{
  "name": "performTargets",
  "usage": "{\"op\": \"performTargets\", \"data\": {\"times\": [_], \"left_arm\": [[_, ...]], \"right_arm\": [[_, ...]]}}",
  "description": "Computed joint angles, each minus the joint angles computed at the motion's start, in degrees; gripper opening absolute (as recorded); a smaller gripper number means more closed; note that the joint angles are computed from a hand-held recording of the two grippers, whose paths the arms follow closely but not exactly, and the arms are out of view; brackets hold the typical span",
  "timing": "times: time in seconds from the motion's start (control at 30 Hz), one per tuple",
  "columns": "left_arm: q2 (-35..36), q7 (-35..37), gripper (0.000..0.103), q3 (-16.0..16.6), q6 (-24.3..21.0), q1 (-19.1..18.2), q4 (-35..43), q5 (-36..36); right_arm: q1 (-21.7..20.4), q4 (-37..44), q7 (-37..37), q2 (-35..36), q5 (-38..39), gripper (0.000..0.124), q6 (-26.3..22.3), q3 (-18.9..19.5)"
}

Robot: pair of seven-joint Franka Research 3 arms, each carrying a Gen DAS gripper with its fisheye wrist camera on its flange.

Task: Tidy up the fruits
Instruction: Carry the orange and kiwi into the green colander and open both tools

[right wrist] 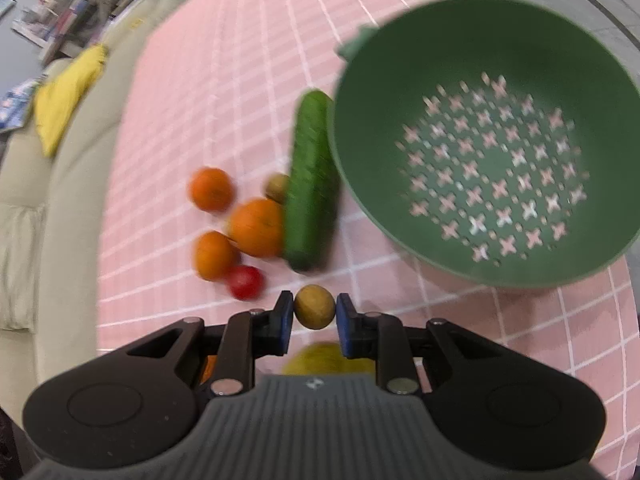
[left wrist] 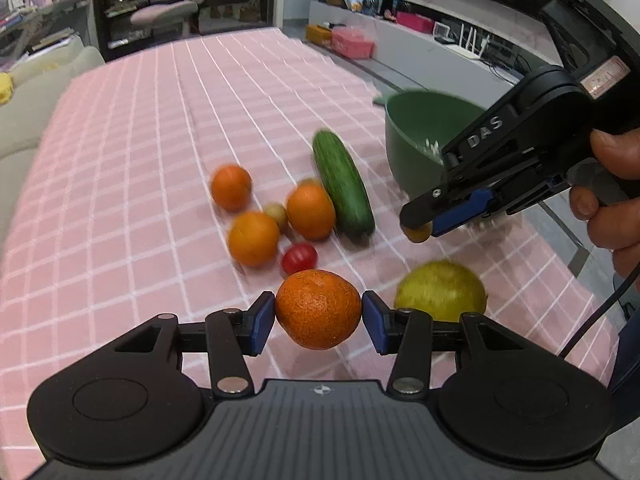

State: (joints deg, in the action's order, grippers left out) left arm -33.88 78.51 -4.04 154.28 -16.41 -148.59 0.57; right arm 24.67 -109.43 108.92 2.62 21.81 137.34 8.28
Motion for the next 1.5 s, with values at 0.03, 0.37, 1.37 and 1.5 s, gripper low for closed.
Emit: {"op": "performTargets", "data": {"times": [0.03,0.37,1.37,1.5], "left_arm": [[-0.12,-0.28,0.054,-0.26,-0.57,0.38,0.64,0.29],[9.33,-4.39,0.054,-5.78,-2.17,2.54,14.61,6.56],[45.85,-4.37,0.056,-10.89,-25.20,-2.39,50.76,14.16],[47.13,-4.41,0.060,-10.69,-26.53,-2.39,52.26,13.64]], "right_arm": [[-0.23,0.23,-1.49,-0.46,1.47,0.019,0.00,-0.06],[-3.93,1.07,-11.61,-4.59,5.76,0.019,1.46,-2.82],[-8.74,10.44,-15.74,5.72,-4.45,0.020,-14.80,-4.60],[-8.81,10.75,-16.44,6.06,-4.12,0.019,-14.79,-4.52]]}}
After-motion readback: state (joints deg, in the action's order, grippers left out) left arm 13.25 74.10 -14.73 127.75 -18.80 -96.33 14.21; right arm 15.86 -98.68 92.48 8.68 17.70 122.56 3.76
